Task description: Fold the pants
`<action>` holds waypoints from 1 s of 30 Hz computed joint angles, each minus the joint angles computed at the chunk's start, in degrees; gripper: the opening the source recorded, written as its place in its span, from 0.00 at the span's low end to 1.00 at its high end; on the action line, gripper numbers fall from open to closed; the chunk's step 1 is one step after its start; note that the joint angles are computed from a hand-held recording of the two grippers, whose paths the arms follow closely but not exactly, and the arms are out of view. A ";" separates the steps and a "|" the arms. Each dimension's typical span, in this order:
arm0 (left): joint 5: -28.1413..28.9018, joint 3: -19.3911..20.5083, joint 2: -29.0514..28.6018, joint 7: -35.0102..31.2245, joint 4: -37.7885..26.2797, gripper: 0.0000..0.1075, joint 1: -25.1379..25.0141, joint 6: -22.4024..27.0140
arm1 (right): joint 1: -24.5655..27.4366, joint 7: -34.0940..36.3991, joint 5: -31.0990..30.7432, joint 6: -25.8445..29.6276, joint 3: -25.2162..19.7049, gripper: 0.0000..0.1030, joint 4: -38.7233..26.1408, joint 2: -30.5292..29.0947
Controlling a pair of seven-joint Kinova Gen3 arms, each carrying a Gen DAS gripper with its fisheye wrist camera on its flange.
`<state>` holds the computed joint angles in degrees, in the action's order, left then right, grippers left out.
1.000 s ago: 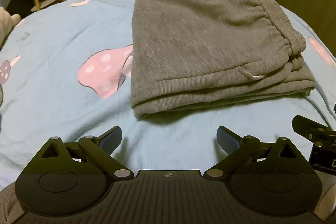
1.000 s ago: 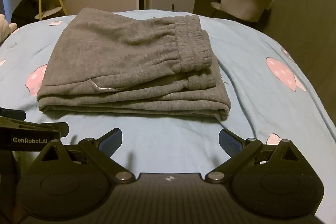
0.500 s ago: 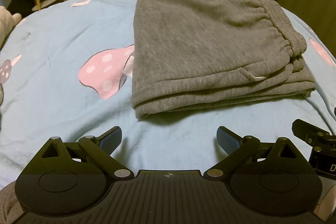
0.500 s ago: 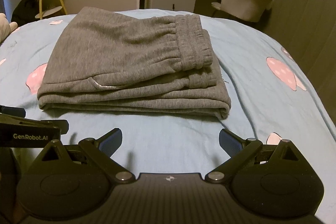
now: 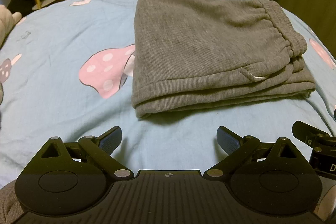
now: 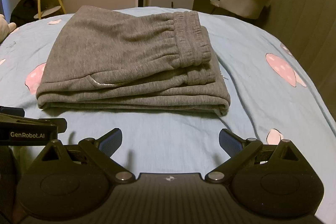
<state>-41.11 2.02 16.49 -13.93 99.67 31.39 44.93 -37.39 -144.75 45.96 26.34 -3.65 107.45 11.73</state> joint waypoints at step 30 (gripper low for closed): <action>0.29 0.02 0.46 -0.67 -0.55 0.93 0.18 0.87 | 0.07 1.11 -0.96 -0.25 0.20 0.96 -0.05 0.18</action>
